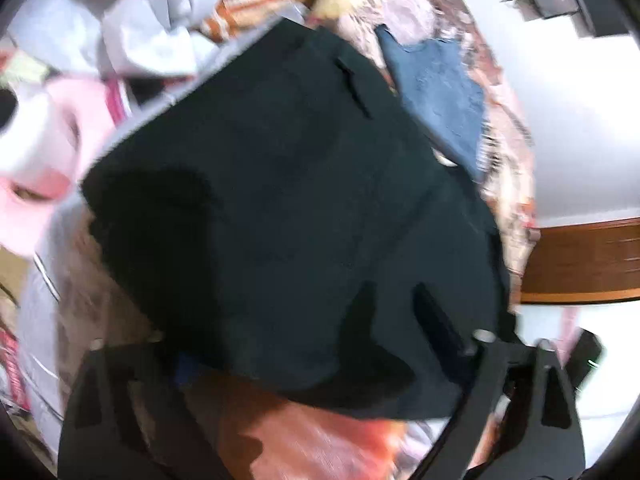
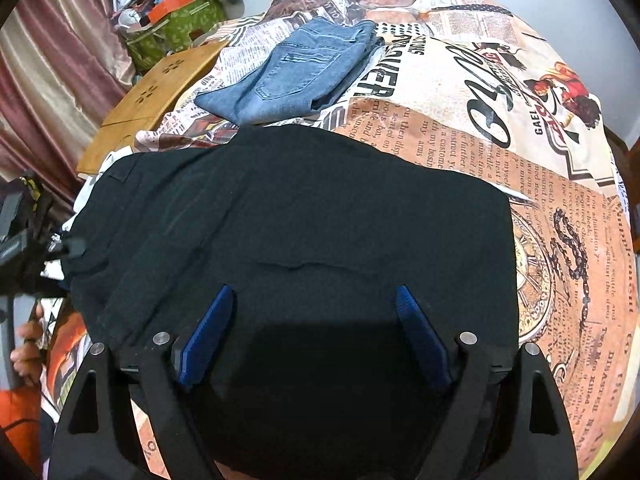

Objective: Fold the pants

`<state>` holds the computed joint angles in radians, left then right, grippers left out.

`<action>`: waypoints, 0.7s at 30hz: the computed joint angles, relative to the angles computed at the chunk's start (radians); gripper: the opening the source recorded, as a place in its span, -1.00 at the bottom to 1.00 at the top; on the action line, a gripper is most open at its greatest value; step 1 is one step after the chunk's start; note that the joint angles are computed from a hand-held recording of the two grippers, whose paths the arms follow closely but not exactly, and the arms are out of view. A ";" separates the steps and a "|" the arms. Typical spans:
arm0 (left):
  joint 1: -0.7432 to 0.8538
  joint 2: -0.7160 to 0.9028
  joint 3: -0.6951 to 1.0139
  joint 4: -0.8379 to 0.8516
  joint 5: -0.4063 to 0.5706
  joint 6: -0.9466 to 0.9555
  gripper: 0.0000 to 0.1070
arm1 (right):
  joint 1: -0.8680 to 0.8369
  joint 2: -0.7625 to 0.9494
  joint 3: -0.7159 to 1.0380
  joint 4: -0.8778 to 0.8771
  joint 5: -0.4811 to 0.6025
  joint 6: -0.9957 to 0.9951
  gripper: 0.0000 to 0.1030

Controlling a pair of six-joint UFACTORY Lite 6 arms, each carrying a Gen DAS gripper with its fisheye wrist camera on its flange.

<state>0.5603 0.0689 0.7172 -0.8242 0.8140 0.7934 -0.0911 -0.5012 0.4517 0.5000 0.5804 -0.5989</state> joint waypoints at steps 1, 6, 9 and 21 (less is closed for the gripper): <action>-0.042 -0.009 0.002 0.022 -0.060 -0.041 0.32 | -0.001 0.001 0.000 0.003 0.000 -0.003 0.61; -0.160 -0.104 -0.035 0.118 -0.242 -0.142 -0.35 | -0.001 0.001 -0.001 0.008 0.000 -0.007 0.63; -0.215 -0.211 -0.066 0.208 -0.293 -0.199 -0.63 | 0.001 0.001 -0.002 0.012 -0.001 -0.007 0.63; -0.504 -0.544 0.055 0.454 -0.272 -0.474 -0.70 | -0.124 -0.113 0.017 0.033 0.094 -0.090 0.62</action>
